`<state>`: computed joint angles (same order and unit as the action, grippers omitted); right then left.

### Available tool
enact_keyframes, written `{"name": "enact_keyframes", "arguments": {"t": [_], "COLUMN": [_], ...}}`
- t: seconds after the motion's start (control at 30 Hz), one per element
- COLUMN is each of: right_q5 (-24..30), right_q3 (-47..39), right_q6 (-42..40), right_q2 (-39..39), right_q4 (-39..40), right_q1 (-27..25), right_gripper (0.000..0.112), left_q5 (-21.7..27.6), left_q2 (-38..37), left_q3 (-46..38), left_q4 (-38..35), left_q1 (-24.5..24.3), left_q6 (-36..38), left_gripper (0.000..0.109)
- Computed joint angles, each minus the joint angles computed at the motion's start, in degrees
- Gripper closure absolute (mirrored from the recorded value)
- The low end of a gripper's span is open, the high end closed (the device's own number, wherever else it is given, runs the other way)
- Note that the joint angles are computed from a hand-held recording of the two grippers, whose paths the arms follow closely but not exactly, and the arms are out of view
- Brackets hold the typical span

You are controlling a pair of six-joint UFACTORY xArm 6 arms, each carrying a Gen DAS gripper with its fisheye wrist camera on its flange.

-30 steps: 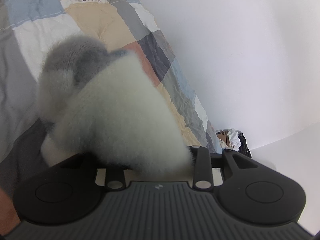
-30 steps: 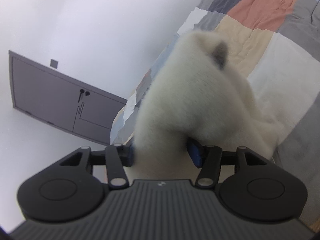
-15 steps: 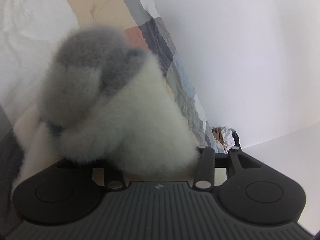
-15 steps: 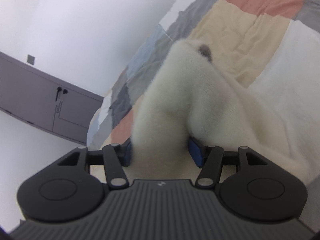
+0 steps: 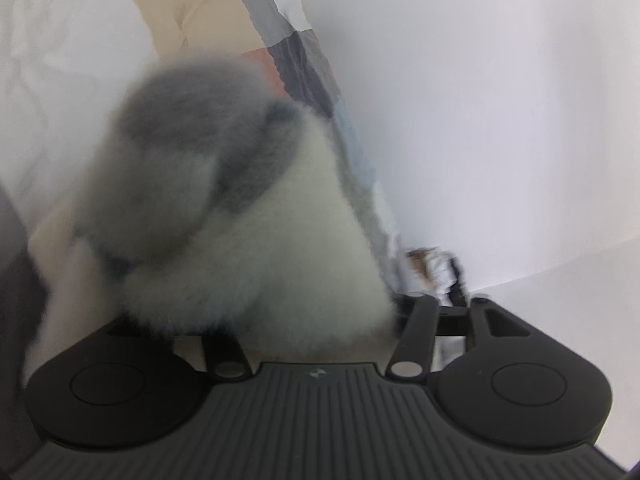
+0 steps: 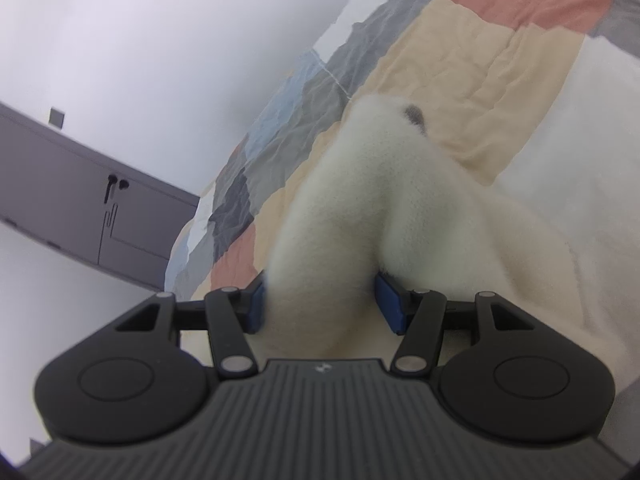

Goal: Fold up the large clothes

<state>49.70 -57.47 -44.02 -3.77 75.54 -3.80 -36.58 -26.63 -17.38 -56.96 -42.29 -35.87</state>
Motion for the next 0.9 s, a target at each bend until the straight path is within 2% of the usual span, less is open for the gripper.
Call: {"name": "enact_keyframes", "arguments": {"t": [0.07,0.2,0.33,0.43,0.57,0.7,0.83,0.9], "right_q5": [-0.34,-2.69,-6.65,-6.84,-7.92,-12.14,-20.8,-23.13], "right_q3": [1.74,5.28,9.85,11.81,13.16,12.4,11.1,9.85], "right_q6": [-1.85,-6.1,-16.09,-21.96,-25.9,-26.81,-30.32,-30.72], "right_q2": [-2.19,-7.0,-13.67,-16.78,-18.25,-16.24,-12.43,-9.97], "right_q4": [-0.39,-0.94,0.48,0.04,-2.89,-7.36,-8.4,-8.93], "right_q1": [-0.33,-0.36,-0.04,0.21,2.52,7.12,12.97,14.65], "right_gripper": [0.054,0.052,0.051,0.051,0.051,0.051,0.052,0.053], "left_q5": [-4.16,-9.87,-14.06,-14.98,-21.85,-19.53,-18.32,-15.26], "left_q2": [0.06,-0.47,1.92,5.29,12.23,15.23,19.2,19.66], "left_q3": [0.22,-3.09,-11.13,-18.8,-28.23,-30.45,-32.08,-31.74], "left_q4": [-3.72,-19.77,-34.34,-42.61,-51.36,-54.46,-55.53,-54.66], "left_q1": [-3.94,-13.1,-17.86,-17.71,-19.55,-17.02,-13.14,-10.21], "left_q6": [1.35,15.6,37.49,54.86,75.64,80.27,82.27,82.4], "left_gripper": [0.034,0.033,0.033,0.033,0.033,0.033,0.033,0.033]}}
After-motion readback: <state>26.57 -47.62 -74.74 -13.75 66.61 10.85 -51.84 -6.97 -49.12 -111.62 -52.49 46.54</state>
